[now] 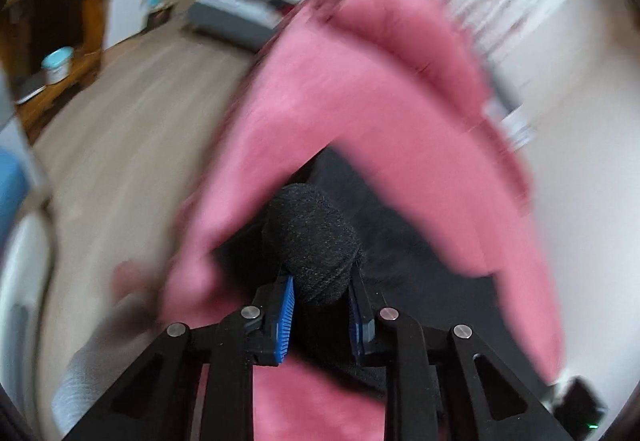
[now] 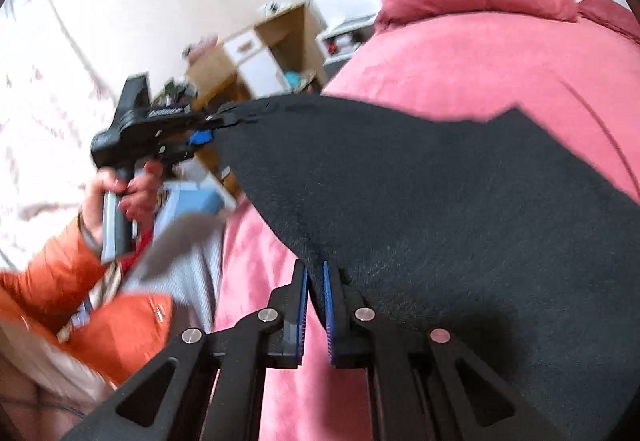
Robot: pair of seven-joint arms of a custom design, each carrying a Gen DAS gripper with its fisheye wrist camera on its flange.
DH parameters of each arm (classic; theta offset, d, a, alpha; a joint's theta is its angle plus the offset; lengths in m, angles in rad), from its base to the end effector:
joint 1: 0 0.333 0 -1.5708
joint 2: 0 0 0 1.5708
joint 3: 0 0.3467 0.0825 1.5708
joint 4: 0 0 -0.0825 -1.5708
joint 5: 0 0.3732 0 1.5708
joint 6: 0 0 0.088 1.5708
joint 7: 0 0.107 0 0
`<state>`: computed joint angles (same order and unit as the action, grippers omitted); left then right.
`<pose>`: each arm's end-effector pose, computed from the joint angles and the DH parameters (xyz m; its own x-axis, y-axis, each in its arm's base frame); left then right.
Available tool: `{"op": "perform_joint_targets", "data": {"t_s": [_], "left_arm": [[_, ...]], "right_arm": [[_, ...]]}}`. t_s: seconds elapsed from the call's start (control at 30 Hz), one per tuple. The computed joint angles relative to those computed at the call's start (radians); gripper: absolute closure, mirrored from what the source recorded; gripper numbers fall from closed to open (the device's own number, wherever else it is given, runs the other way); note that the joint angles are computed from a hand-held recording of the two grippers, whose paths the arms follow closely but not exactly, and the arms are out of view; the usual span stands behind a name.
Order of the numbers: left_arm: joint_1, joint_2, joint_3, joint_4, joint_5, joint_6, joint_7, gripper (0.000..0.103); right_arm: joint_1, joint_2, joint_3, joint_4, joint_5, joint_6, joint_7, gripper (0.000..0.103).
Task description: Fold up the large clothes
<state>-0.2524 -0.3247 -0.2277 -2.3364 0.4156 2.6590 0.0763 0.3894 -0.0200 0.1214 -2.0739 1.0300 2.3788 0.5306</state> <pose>0.4118 -0.2400 0.5636 0.4645 -0.7521 0.4676 -0.5937 -0.6563 -0.4657 0.4877 0.2839 0.5120 0.8037 -0.4620 -0.3749 -0.5816 -0.4773 -0.6587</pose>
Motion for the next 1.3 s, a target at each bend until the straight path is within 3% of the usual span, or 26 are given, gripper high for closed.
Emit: {"op": "perform_joint_targets", "data": {"t_s": [0.03, 0.07, 0.1, 0.17, 0.27, 0.33, 0.43, 0.57, 0.7, 0.73, 0.8, 0.87, 0.93, 0.97, 1.03, 1.1, 1.17, 1.2, 1.27, 1.3], "left_arm": [[-0.026, 0.019, 0.021, -0.012, -0.063, -0.022, 0.022, 0.078], [-0.028, 0.018, 0.026, -0.034, -0.087, 0.002, 0.011, 0.072], [-0.018, 0.012, 0.018, -0.044, -0.082, 0.013, -0.016, 0.068], [0.025, -0.018, -0.026, -0.028, -0.005, -0.033, -0.089, 0.047], [0.067, -0.037, -0.104, 0.056, 0.137, -0.23, -0.176, 0.046], [0.088, -0.044, -0.16, 0.103, 0.256, -0.344, -0.279, 0.045], [0.085, -0.017, -0.186, 0.159, 0.39, -0.352, -0.353, 0.04], [0.019, 0.151, -0.147, 0.299, 0.419, -0.311, -0.202, 0.04], [-0.049, 0.364, -0.11, 0.488, 0.388, -0.313, 0.052, 0.04], [-0.064, 0.417, -0.102, 0.543, 0.383, -0.334, 0.124, 0.04], [-0.103, 0.519, -0.085, 0.656, 0.394, -0.442, 0.233, 0.041], [-0.131, 0.583, -0.053, 0.73, 0.402, -0.521, 0.3, 0.053], [-0.146, 0.6, -0.012, 0.744, 0.406, -0.557, 0.27, 0.058], [-0.151, 0.593, 0.003, 0.734, 0.41, -0.567, 0.244, 0.069], [-0.135, 0.571, 0.023, 0.693, 0.394, -0.569, 0.207, 0.091], [-0.107, 0.532, 0.023, 0.629, 0.366, -0.475, 0.18, 0.091], [-0.124, 0.526, 0.017, 0.637, 0.41, -0.504, 0.167, 0.091], [-0.137, 0.524, 0.012, 0.646, 0.43, -0.533, 0.16, 0.088], [-0.165, 0.505, -0.004, 0.64, 0.46, -0.55, 0.108, 0.061], [-0.169, 0.493, -0.009, 0.627, 0.472, -0.524, 0.076, 0.054]], "right_arm": [[0.005, 0.018, 0.007, -0.003, -0.053, 0.017, 0.057, 0.084], [0.009, 0.039, 0.011, -0.001, -0.102, 0.018, 0.113, 0.075], [0.012, 0.063, 0.013, 0.004, -0.139, 0.007, 0.161, 0.074], [0.008, 0.069, 0.013, -0.005, -0.122, -0.003, 0.174, 0.073], [-0.014, 0.034, -0.001, -0.016, -0.048, -0.056, 0.137, 0.069], [-0.028, -0.01, -0.014, -0.048, 0.013, -0.027, 0.079, 0.068], [-0.036, -0.043, -0.029, -0.07, 0.123, 0.045, 0.042, 0.067], [-0.048, -0.022, -0.029, -0.072, 0.093, 0.217, 0.12, 0.061], [-0.062, 0.041, -0.033, -0.057, -0.114, 0.354, 0.342, 0.061], [-0.065, 0.049, -0.035, -0.063, -0.144, 0.38, 0.377, 0.061], [-0.082, 0.047, -0.039, -0.074, -0.07, 0.379, 0.324, 0.061], [-0.098, 0.034, -0.048, -0.093, -0.012, 0.383, 0.281, 0.061], [-0.096, 0.028, -0.044, -0.126, -0.03, 0.451, 0.312, 0.061], [-0.1, 0.025, -0.047, -0.139, -0.039, 0.465, 0.334, 0.061], [-0.12, 0.014, -0.064, -0.134, -0.013, 0.395, 0.341, 0.061], [-0.143, 0.011, -0.082, -0.088, -0.063, 0.305, 0.362, 0.058], [-0.154, 0.026, -0.087, -0.016, 0.0, 0.213, 0.25, 0.053], [-0.16, 0.05, -0.088, 0.038, 0.022, 0.159, 0.216, 0.046], [-0.175, 0.112, -0.084, 0.145, 0.034, 0.089, 0.217, 0.042], [-0.183, 0.145, -0.08, 0.201, 0.043, 0.055, 0.23, 0.04]]}}
